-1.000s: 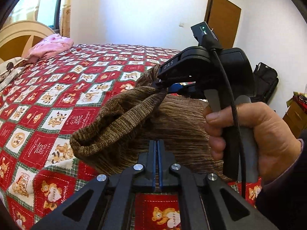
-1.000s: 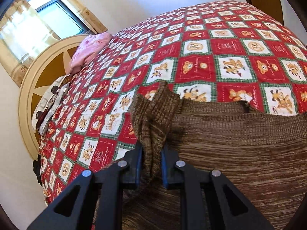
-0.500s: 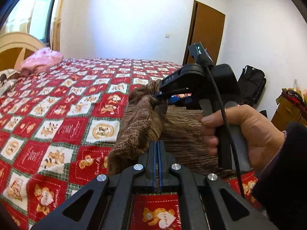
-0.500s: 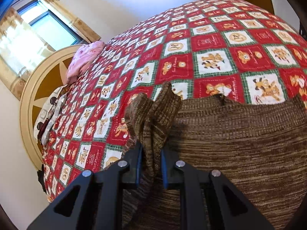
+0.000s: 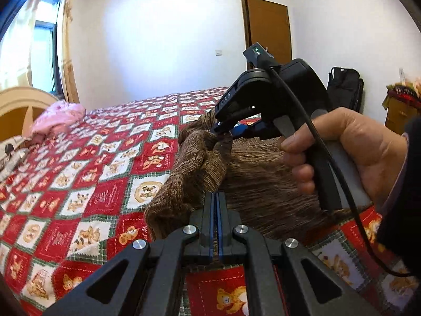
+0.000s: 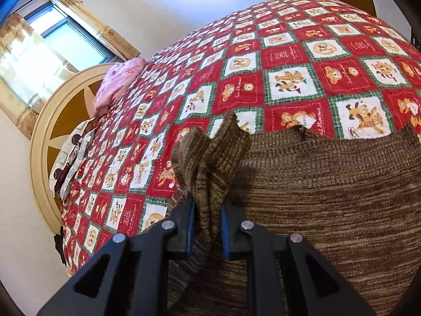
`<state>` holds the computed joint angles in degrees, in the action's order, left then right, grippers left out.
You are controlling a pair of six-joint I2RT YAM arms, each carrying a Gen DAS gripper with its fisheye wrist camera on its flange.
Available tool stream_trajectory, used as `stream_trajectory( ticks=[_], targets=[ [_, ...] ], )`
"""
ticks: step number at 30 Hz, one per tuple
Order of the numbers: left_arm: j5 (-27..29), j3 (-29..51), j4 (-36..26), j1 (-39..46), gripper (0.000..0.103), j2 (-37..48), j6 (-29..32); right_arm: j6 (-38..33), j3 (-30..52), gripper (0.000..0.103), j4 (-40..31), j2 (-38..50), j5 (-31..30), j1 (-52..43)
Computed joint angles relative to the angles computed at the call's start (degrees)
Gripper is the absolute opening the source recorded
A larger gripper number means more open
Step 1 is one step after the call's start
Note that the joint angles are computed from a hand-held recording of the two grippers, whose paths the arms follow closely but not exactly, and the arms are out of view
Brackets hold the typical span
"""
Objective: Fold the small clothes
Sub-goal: 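Lift the folded sweater with both grippers and fold it over itself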
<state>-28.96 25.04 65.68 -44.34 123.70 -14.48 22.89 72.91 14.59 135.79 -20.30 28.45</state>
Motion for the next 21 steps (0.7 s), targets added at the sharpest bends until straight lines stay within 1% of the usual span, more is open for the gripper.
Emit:
stream_trajectory(
  ticks=[3, 4, 6, 8, 9, 11, 12, 13, 14, 15, 18, 19, 20, 21],
  targets=[
    [2.55, -1.15, 2.32, 0.23, 0.001, -0.03, 0.08, -0.14, -0.80, 0.020, 0.57, -0.32, -0.15, -0.42],
    [3.46, -1.93, 3.95, 0.22, 0.001, -0.06, 0.39, -0.08, -0.97, 0.020, 0.55, -0.48, 0.18, -0.55],
    [5.83, -5.46, 9.82, 0.13, 0.002, -0.74, 1.42, -0.02, -0.82, 0.020, 0.09, -0.42, 0.26, -1.02],
    [6.09, -7.82, 12.19, -0.07, 0.002, -2.07, 1.55, 0.15, -0.71, 0.020, -0.17, -0.26, 0.11, -1.29],
    [5.54, -8.41, 12.52, -0.16, 0.002, -2.48, 1.77, 0.00, -0.69, 0.020, -0.26, -0.21, 0.15, -1.29],
    [3.51, -8.16, 9.04, 0.45, 0.002, -3.95, 2.80, -0.18, -0.75, 0.020, -0.28, -0.21, 0.45, -1.14],
    [3.89, -8.26, 7.76, 1.29, 0.002, -4.64, 2.84, -0.15, -0.76, 0.020, -0.31, -0.24, 0.48, -1.08],
    [4.93, -8.61, 7.02, 2.23, 0.002, -5.24, 2.51, -0.01, -0.76, 0.020, -0.30, -0.23, 0.46, -1.07],
    [7.15, -9.60, 6.84, 3.65, 0.002, -6.10, 2.06, 0.08, -0.69, 0.020, -0.43, -0.22, 0.53, -1.05],
    [8.84, -10.99, 8.44, 4.60, 0.002, -6.02, 2.24, 0.13, -0.64, 0.020, -0.58, -0.23, 0.55, -1.06],
    [10.41, -12.91, 11.43, 5.86, 0.002, -4.16, 3.01, 0.03, -0.54, 0.020, -0.74, -0.21, 0.73, -1.06],
    [11.54, -12.92, 11.52, 6.67, 0.002, -3.43, 2.47, 0.02, -0.45, 0.020, -0.80, -0.10, 0.79, -1.03],
    [13.33, -12.66, 10.16, 7.71, 0.002, -3.57, 1.72, 0.09, -0.34, 0.020, -0.84, 0.02, 0.83, -1.00],
    [16.34, -12.12, 8.98, 9.19, 0.002, -3.56, 1.43, 0.22, -0.28, 0.020, -0.92, 0.07, 0.96, -0.95]
  ],
)
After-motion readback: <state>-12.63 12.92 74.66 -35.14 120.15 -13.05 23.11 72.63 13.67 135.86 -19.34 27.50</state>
